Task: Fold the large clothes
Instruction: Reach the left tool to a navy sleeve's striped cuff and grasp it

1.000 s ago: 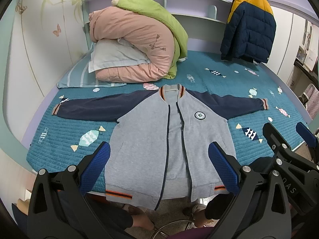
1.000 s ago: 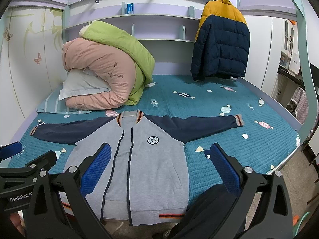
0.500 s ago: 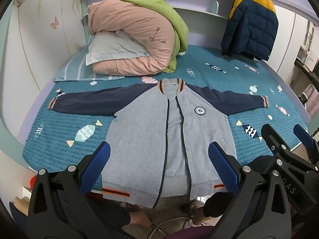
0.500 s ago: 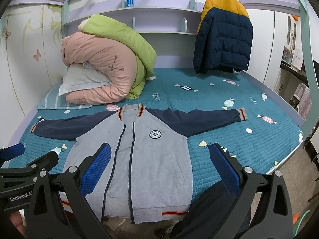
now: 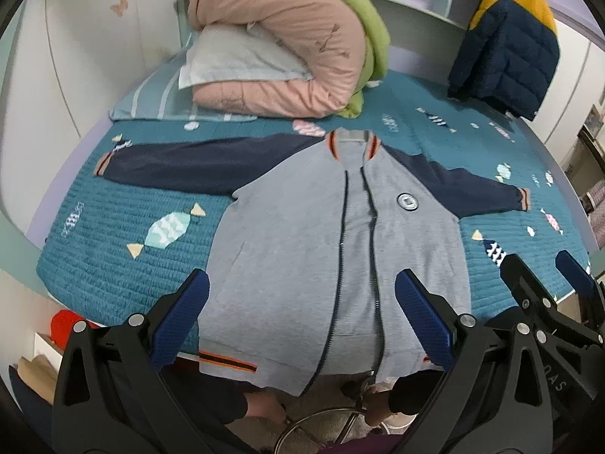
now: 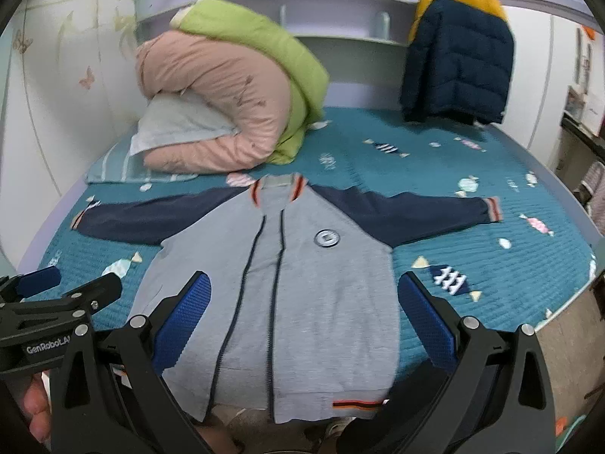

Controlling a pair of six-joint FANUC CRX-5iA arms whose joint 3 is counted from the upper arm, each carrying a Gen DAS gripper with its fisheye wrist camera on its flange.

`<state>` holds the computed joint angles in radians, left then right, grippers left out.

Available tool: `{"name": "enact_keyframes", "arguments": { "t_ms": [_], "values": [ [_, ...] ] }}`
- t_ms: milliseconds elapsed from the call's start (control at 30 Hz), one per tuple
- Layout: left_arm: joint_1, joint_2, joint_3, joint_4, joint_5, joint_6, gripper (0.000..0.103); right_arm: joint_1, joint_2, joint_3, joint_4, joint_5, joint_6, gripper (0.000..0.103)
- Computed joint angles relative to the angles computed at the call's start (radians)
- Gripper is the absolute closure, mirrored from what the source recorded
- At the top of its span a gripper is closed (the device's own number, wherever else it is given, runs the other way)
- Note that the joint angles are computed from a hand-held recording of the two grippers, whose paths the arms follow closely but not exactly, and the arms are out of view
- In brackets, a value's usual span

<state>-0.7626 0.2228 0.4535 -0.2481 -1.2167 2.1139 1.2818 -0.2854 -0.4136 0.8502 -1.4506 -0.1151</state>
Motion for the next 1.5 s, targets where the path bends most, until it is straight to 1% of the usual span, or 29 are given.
{"name": "enact_keyframes", "arguments": {
  "t_ms": [133,200,300,367,433,467,500,533,567,600,700,733,767,833,900,933,967,1000,1067,1100,1133,1167,1200,1267,1333,1400,1467,1500],
  "values": [
    [0.039,0.025,0.009,0.024,-0.015,-0.008,0.005,-0.076,0.045,0.037,-0.043,0.083,0.080,0.007],
    [0.058,0.036,0.014,0.034,-0.023,-0.008,0.005,-0.122,0.065,0.055,-0.064,0.146,0.126,0.007],
    [0.106,0.043,-0.006,0.064,-0.007,-0.027,0.005,-0.189,0.111,0.094,-0.095,0.233,0.217,0.007],
    [0.138,0.050,-0.014,0.080,-0.003,-0.029,0.005,-0.229,0.156,0.134,-0.116,0.269,0.281,0.007],
    [0.191,0.049,-0.043,0.125,0.022,-0.042,0.005,-0.260,0.190,0.163,-0.126,0.302,0.324,0.008],
    [0.212,0.047,-0.056,0.145,0.032,-0.049,0.005,-0.278,0.206,0.177,-0.134,0.324,0.346,0.010],
    [0.240,0.044,-0.073,0.169,0.050,-0.054,0.005,-0.303,0.229,0.203,-0.152,0.351,0.381,0.015],
    [0.267,0.045,-0.085,0.182,0.062,-0.056,0.005,-0.329,0.253,0.233,-0.180,0.377,0.421,0.017],
    [0.285,0.049,-0.087,0.190,0.068,-0.058,0.005,-0.356,0.277,0.261,-0.208,0.411,0.459,0.022],
    [0.312,0.050,-0.097,0.203,0.085,-0.066,0.005,-0.375,0.294,0.279,-0.228,0.435,0.489,0.030],
    [0.385,0.073,-0.103,0.245,0.112,-0.095,0.005,-0.446,0.395,0.405,-0.349,0.485,0.657,0.044],
    [0.411,0.079,-0.109,0.263,0.128,-0.104,0.005,-0.463,0.424,0.442,-0.386,0.493,0.700,0.047],
    [0.448,0.091,-0.113,0.289,0.140,-0.113,0.005,-0.482,0.462,0.492,-0.428,0.489,0.745,0.051],
    [0.509,0.106,-0.134,0.353,0.183,-0.151,0.005,-0.512,0.526,0.579,-0.513,0.491,0.829,0.056],
    [0.558,0.135,-0.128,0.397,0.188,-0.168,0.006,-0.534,0.598,0.670,-0.578,0.471,0.897,0.064],
    [0.578,0.148,-0.123,0.412,0.189,-0.174,0.006,-0.544,0.640,0.720,-0.605,0.455,0.928,0.065],
    [0.604,0.169,-0.113,0.431,0.188,-0.180,0.006,-0.550,0.671,0.758,-0.623,0.442,0.949,0.068],
    [0.627,0.192,-0.096,0.437,0.180,-0.181,0.006,-0.556,0.716,0.810,-0.641,0.414,0.974,0.071],
    [0.653,0.228,-0.053,0.397,0.163,-0.159,0.006,-0.563,0.784,0.888,-0.660,0.375,1.003,0.074],
    [0.668,0.257,-0.013,0.366,0.132,-0.134,0.006,-0.567,0.822,0.931,-0.673,0.353,1.018,0.077],
    [0.687,0.280,0.010,0.362,0.115,-0.117,0.006,-0.571,0.859,0.977,-0.691,0.330,1.041,0.080],
    [0.704,0.290,0.009,0.383,0.122,-0.117,0.006,-0.575,0.895,1.020,-0.708,0.312,1.063,0.084],
    [0.733,0.297,-0.012,0.435,0.154,-0.131,0.006,-0.576,0.922,1.051,-0.710,0.297,1.068,0.087],
    [0.766,0.323,-0.006,0.479,0.160,-0.131,0.006,-0.579,0.987,1.126,-0.713,0.257,1.074,0.088],
    [0.781,0.356,0.029,0.481,0.145,-0.117,0.006,-0.586,1.035,1.188,-0.732,0.223,1.084,0.092],
    [0.788,0.377,0.051,0.486,0.152,-0.105,0.006,-0.593,1.074,1.239,-0.759,0.197,1.090,0.093],
    [0.786,0.413,0.113,0.443,0.128,-0.074,0.006,-0.598,1.119,1.291,-0.774,0.157,1.089,0.093],
    [0.781,0.438,0.161,0.408,0.103,-0.052,0.006,-0.600,1.134,1.306,-0.778,0.145,1.086,0.093]
  ]
}}
